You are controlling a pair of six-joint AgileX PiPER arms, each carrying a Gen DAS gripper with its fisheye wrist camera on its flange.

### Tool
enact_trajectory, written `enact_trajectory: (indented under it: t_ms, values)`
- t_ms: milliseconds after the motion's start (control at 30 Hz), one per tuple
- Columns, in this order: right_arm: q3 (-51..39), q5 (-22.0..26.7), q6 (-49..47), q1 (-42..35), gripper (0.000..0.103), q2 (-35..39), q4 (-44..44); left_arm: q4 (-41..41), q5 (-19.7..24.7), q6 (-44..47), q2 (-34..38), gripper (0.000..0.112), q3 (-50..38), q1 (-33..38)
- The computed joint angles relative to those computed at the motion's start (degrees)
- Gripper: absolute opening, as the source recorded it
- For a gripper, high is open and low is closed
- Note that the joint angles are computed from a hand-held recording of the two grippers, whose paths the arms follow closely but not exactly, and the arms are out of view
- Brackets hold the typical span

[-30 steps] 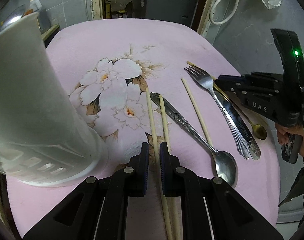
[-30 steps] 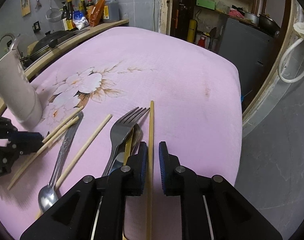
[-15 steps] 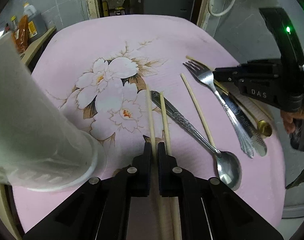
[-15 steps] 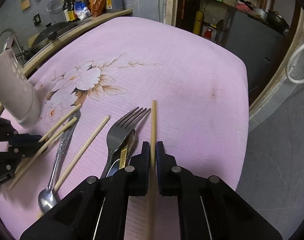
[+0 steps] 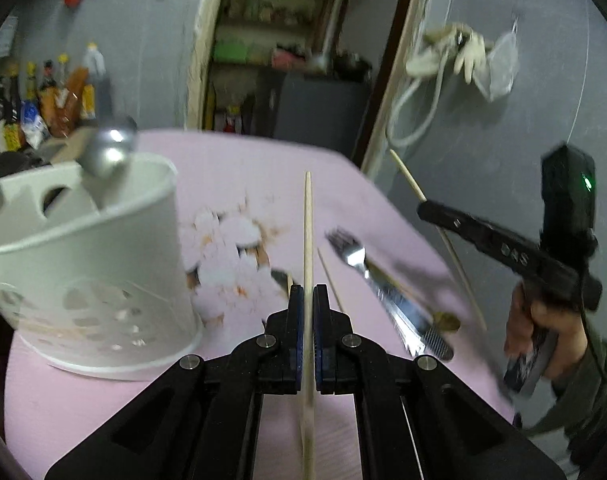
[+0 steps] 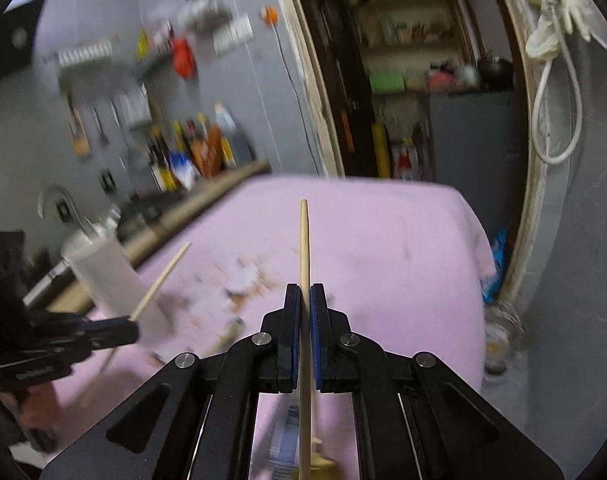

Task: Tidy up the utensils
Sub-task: 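Lift the chopsticks off the table with both grippers, then carry the chopsticks with both grippers over the white utensil holder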

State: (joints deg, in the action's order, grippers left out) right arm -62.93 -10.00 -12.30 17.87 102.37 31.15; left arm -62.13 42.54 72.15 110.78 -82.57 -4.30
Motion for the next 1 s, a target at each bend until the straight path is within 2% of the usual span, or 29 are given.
enact_trajectory:
  t_ms: [100, 167, 267, 333, 500, 700, 1000]
  values:
    - [3.0, -8.6, 3.2, 3.4, 0.003, -1.9, -3.4, -8.8, -2.7, 7.3, -2.2, 0.002, 3.0, 0.3]
    - [3.1, -12.5, -1.3, 6.3, 0.003, -2.4, 0.4, -16.1, -4.2, 13.8, -4.2, 0.002, 5.8, 0.8]
    - [1.8, -17.5, -6.8, 10.3, 0.003, -2.7, 4.3, -21.5, -3.4, 17.3, -6.1, 0.003, 6.5, 2.4]
    - [0.1, -19.5, -6.4, 11.8, 0.003, -2.2, 3.0, -23.5, -2.5, 17.2, -6.7, 0.003, 5.1, 3.5]
    - [-9.4, -21.2, -5.6, 14.9, 0.003, 2.0, 0.8, -26.0, 1.4, 14.2, -6.0, 0.003, -1.9, 7.8]
    - [-24.8, -20.6, -4.5, 16.7, 0.003, 10.9, 0.5, -21.9, 6.1, 2.0, 2.1, 0.003, -18.1, 13.6]
    - [-41.2, -24.9, -4.2, 18.3, 0.003, 23.3, 3.3, -33.7, 3.1, 7.8, 8.6, 0.003, -23.4, 18.8]
